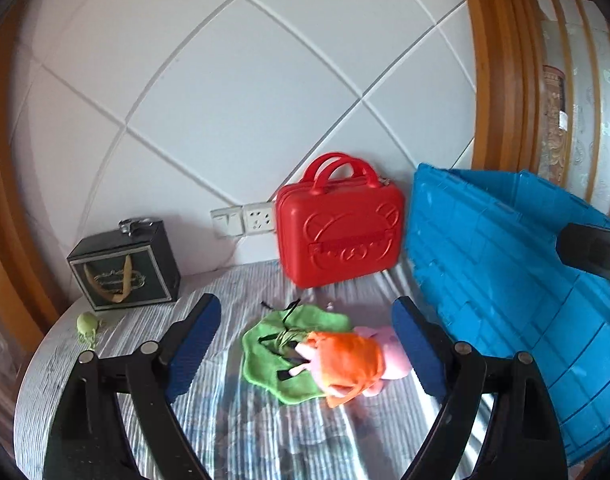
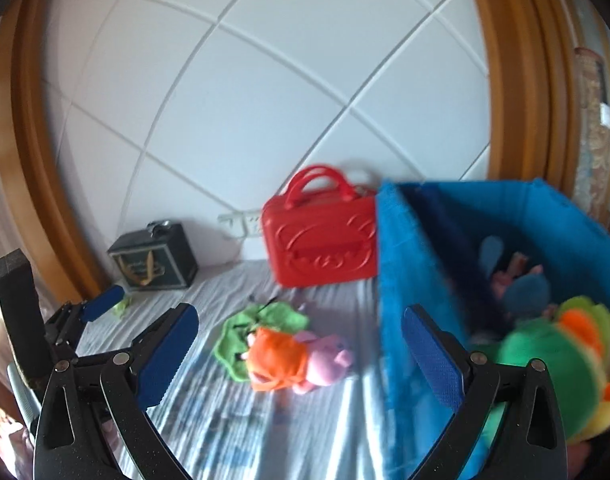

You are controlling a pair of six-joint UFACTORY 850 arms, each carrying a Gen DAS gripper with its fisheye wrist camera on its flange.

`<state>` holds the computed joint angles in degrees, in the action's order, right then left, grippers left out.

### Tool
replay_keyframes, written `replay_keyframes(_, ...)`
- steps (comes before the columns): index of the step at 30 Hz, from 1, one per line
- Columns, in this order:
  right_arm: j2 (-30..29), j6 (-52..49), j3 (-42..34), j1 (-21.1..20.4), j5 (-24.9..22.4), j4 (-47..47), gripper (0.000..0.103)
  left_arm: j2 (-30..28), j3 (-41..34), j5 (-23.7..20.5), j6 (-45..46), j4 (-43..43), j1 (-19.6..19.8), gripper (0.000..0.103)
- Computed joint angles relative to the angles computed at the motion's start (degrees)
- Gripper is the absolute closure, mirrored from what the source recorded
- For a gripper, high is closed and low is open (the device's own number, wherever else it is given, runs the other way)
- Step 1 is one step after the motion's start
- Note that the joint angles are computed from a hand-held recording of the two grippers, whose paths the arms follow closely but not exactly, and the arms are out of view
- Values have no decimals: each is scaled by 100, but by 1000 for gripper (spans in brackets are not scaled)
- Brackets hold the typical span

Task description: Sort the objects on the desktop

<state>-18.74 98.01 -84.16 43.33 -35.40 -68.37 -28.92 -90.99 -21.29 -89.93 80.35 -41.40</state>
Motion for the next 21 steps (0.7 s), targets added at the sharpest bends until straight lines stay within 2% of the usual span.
replay_keyframes(6, -837, -421, -358, -289, 715, 889, 0, -379, -50, 131, 1112, -1145, 294, 15)
replay_keyframes(8, -1109, -602, -438, -404, 933, 1239, 0, -613, -158, 221, 1336, -1374, 352, 15)
replay_keyframes(12, -1649, -1120, -624, -641, 1227, 2023, 0, -1191, -530, 353, 2485, -2485, 432, 15)
replay_keyframes(17, -2296, -1903, -961, -946, 1355, 3023, 0, -1935, -1202, 476, 4550, -4434, 481, 15)
replay_keyframes(19, -2524, -2073, -1155, -1040, 1306, 3186, 0, -2242, -1582, 452, 5672, -5466, 495, 15)
replay_keyframes(21, -2749, -2448, -1369, -1181, 1333, 3561, 0, -2560, -2036, 345, 6493, -6124, 487, 15)
